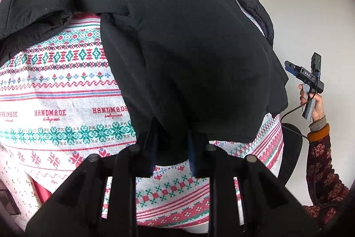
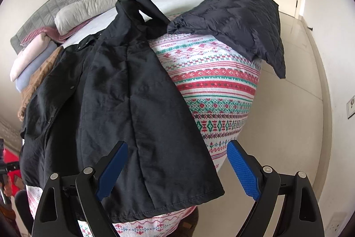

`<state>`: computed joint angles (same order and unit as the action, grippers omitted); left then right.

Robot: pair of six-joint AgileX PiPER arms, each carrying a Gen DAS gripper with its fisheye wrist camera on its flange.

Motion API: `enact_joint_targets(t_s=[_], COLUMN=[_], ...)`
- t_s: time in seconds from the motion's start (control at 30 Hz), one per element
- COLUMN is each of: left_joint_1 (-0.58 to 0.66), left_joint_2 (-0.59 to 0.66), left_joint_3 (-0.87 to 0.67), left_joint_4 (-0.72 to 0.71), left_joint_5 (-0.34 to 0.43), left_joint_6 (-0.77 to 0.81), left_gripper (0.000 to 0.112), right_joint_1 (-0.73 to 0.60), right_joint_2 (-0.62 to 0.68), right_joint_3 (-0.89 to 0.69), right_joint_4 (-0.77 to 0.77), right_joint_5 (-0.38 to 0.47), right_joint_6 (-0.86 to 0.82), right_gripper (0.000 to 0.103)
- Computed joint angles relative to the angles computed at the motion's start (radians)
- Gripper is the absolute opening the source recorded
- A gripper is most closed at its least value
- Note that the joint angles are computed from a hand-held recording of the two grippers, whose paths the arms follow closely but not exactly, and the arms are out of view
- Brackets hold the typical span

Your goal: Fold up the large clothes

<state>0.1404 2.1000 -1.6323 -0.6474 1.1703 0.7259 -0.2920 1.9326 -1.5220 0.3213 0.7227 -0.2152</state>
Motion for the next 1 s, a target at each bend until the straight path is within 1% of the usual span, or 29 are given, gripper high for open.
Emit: enact_joint_targets(t_s=[0.07, 0.1, 0.17, 0.27, 0.33, 0.37, 0.4, 0.43, 0.47, 0.5, 0.57, 0.63, 0.67, 0.7, 0.73, 0.77, 0.83, 0.93, 0.97, 1.0], left_joint_1=[-0.010, -0.009, 0.015, 0.069, 0.148, 0.179, 0.189, 0.180, 0.167, 0.139, 0.135, 0.166, 0.183, 0.205, 0.232, 0.256, 0.279, 0.262, 0.248, 0.241], left_joint_2=[-0.064, -0.104, -0.186, -0.364, -0.410, -0.425, -0.437, -0.446, -0.442, -0.410, -0.369, -0.343, -0.336, -0.327, -0.316, -0.302, -0.250, -0.145, -0.110, -0.081], left_joint_3=[0.066, 0.108, 0.165, 0.301, 0.319, 0.326, 0.338, 0.354, 0.366, 0.371, 0.384, 0.381, 0.380, 0.381, 0.378, 0.376, 0.342, 0.264, 0.237, 0.216], left_joint_4=[-0.007, -0.031, -0.098, -0.168, -0.228, -0.230, -0.205, -0.150, -0.087, -0.030, 0.037, 0.050, 0.027, -0.015, -0.069, -0.125, -0.178, -0.167, -0.155, -0.141], left_joint_5=[-0.034, -0.050, -0.022, -0.071, -0.025, -0.005, -0.017, -0.054, -0.078, -0.119, -0.149, -0.152, -0.151, -0.150, -0.150, -0.147, -0.114, -0.095, -0.087, -0.071], left_joint_6=[0.028, 0.049, 0.093, 0.157, 0.172, 0.171, 0.159, 0.136, 0.114, 0.078, 0.037, 0.036, 0.044, 0.063, 0.091, 0.124, 0.145, 0.069, 0.039, 0.019], left_gripper=[0.012, 0.010, 0.009, 0.009, 0.009, 0.009, 0.009, 0.010, 0.013, 0.014, 0.016, 0.026, 0.045, 0.067, 0.074, 0.078, 0.078, 0.078, 0.078, 0.077], right_joint_1=[0.007, 0.014, 0.018, 0.020, 0.025, 0.025, 0.025, 0.024, 0.022, 0.017, 0.004, -0.011, -0.021, -0.029, -0.035, -0.041, -0.055, -0.065, -0.065, -0.063], right_joint_2=[0.013, 0.015, 0.013, 0.007, -0.002, -0.009, -0.017, -0.023, -0.028, -0.032, -0.031, -0.024, -0.020, -0.015, -0.010, -0.002, 0.020, 0.063, 0.074, 0.078], right_joint_3=[-0.001, 0.001, 0.008, 0.012, 0.012, 0.017, 0.022, 0.027, 0.031, 0.037, 0.040, 0.038, 0.037, 0.036, 0.035, 0.032, 0.022, 0.009, 0.008, 0.014], right_joint_4=[-0.011, -0.019, -0.008, 0.012, 0.010, 0.015, 0.020, 0.026, 0.032, 0.040, 0.059, 0.077, 0.090, 0.101, 0.109, 0.118, 0.152, 0.188, 0.200, 0.217], right_joint_5=[0.001, -0.001, -0.007, -0.007, -0.008, -0.010, -0.013, -0.017, -0.021, -0.022, -0.021, -0.013, -0.009, -0.004, 0.000, 0.004, 0.023, 0.054, 0.067, 0.077], right_joint_6=[0.010, 0.015, 0.009, -0.001, 0.001, -0.007, -0.015, -0.024, -0.032, -0.043, -0.064, -0.078, -0.088, -0.097, -0.101, -0.103, -0.120, -0.118, -0.116, -0.120], right_gripper=[0.091, 0.091, 0.091, 0.091, 0.091, 0.091, 0.091, 0.091, 0.091, 0.092, 0.091, 0.092, 0.091, 0.091, 0.091, 0.091, 0.091, 0.091, 0.089, 0.083])
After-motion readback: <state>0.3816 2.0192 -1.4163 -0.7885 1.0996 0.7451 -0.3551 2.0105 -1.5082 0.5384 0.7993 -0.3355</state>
